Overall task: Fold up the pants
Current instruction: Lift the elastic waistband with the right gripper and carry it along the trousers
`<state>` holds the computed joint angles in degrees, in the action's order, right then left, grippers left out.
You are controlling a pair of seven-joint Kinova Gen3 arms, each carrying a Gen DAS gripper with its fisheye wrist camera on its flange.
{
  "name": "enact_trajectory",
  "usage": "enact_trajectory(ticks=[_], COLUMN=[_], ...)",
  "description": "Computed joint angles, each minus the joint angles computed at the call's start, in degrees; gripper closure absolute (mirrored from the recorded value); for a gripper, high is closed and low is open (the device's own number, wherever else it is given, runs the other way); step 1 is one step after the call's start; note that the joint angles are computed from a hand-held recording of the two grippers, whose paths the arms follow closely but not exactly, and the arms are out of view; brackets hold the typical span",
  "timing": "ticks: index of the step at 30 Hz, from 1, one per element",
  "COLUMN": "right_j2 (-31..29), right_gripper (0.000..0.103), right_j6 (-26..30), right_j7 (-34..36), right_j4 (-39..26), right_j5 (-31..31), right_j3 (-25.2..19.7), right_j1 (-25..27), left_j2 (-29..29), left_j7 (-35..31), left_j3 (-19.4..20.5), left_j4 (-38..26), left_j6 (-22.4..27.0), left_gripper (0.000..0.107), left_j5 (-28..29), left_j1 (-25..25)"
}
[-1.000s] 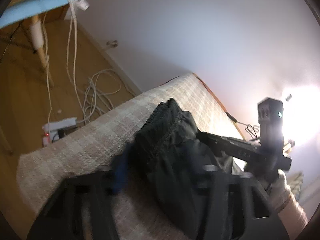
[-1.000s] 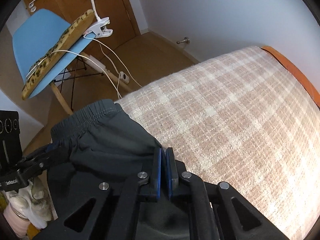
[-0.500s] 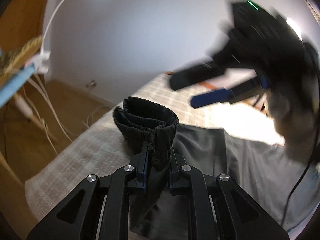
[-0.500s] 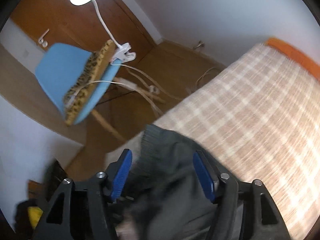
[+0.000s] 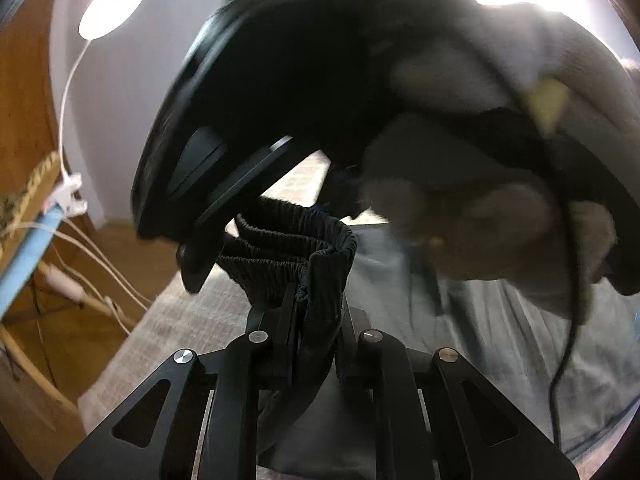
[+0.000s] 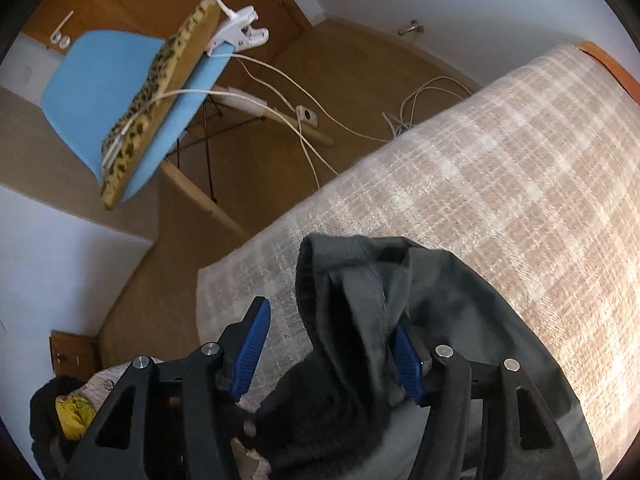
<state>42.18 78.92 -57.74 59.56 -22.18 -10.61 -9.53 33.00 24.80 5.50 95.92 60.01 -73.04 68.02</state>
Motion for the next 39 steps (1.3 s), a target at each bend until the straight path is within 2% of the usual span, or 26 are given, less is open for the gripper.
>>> enact_trajectory(ticks=[1,2,6,7,8,9,11,15,18,19,20,21,23,28,30,31,32,33,36,39], right_j2=[-0.3,-0.8,-0.9,-1.0,-1.0,-1.1,-0.6,0.0,1.3,1.8,1.6,1.5,2.2,2.0,1.6,1.1,0.6,-0.5,-2.8,-4.1], right_gripper=[0.053,0.068,0.085,0.086,0.088,0.089,0.089,0.089,0.084,0.082,0.067,0.052,0.05,0.046,0.047,0.051,0.066,0.075,0.085,0.087], right_j6=[-0.7,-1.4,-2.6,-3.0,-3.1,-3.1,-3.2,-2.6,-1.5,-1.0,-1.3,-1.3,0.3,2.4,2.1,1.9,0.8,-0.8,-3.3,-3.2], right_j7=[0.0,-0.2,-0.7,-0.4,-0.1,0.1,0.7,2.7,3.0,2.7,2.7,1.9,0.7,-0.6,-1.1,-1.3,-1.2,-0.6,0.8,1.9], right_j4=[0.6,1.3,3.0,3.7,4.2,4.6,5.8,7.9,8.6,8.4,8.9,8.7,7.4,5.2,4.8,4.6,5.2,6.5,10.0,11.4], right_j5=[0.6,1.4,0.5,-1.5,-3.8,-5.3,-10.0,-15.8,-18.2,-18.1,-18.1,-17.4,-16.7,-14.0,-12.6,-11.2,-10.3,-8.8,-9.2,-11.7], right_j3=[0.3,0.7,0.5,-0.2,-0.9,-0.8,-2.4,-2.7,-2.4,-2.4,-1.7,-1.1,-0.6,0.2,0.5,0.8,0.9,1.2,0.9,0.8], right_j1=[-0.5,-0.9,0.6,2.4,4.5,5.7,10.2,15.1,17.4,17.9,17.5,17.2,17.7,16.9,15.8,14.7,13.9,13.1,14.3,17.7], left_j2=[0.2,0.1,-0.7,-0.7,-0.7,-0.8,-0.9,-2.8,-3.4,-3.3,-2.9,-2.6,-2.3,-1.2,-1.1,-0.9,-1.0,-1.1,-1.2,-1.9], left_j7=[-0.6,-0.6,2.9,4.4,6.1,7.7,11.6,14.3,12.4,10.4,8.1,5.7,3.0,-2.9,-4.5,-5.5,-5.9,-6.0,-5.4,-3.6], left_j3=[0.1,0.1,-0.1,-0.1,-0.3,0.2,-0.4,1.9,1.6,1.8,3.1,3.3,3.1,1.4,0.4,0.8,0.2,0.0,-0.7,-1.0], left_j4=[-0.4,-0.3,0.8,1.0,1.5,2.1,3.4,5.8,5.6,5.3,4.4,3.5,2.6,-0.3,-0.5,-1.1,-0.6,-0.4,-0.7,0.0], left_j6=[0.2,-0.1,0.5,1.8,2.5,3.5,4.3,-0.3,-3.7,-4.9,-5.2,-6.0,-8.7,-10.1,-11.3,-11.4,-11.6,-11.7,-12.3,-13.1], left_gripper=[0.095,0.095,0.091,0.089,0.08,0.066,0.056,0.055,0.056,0.056,0.06,0.075,0.089,0.097,0.098,0.098,0.098,0.098,0.098,0.098], left_j5=[0.2,0.3,0.5,0.5,-0.1,-0.7,-1.5,-2.8,-4.3,-4.9,-5.1,-4.7,-4.1,-1.3,-0.5,-0.2,0.1,0.3,0.4,-1.3], left_j1=[-0.1,-0.2,1.0,1.7,2.2,2.4,3.7,-0.3,-1.6,-2.3,-3.6,-4.0,-4.6,-3.3,-3.1,-3.1,-2.6,-2.3,-1.3,-0.5])
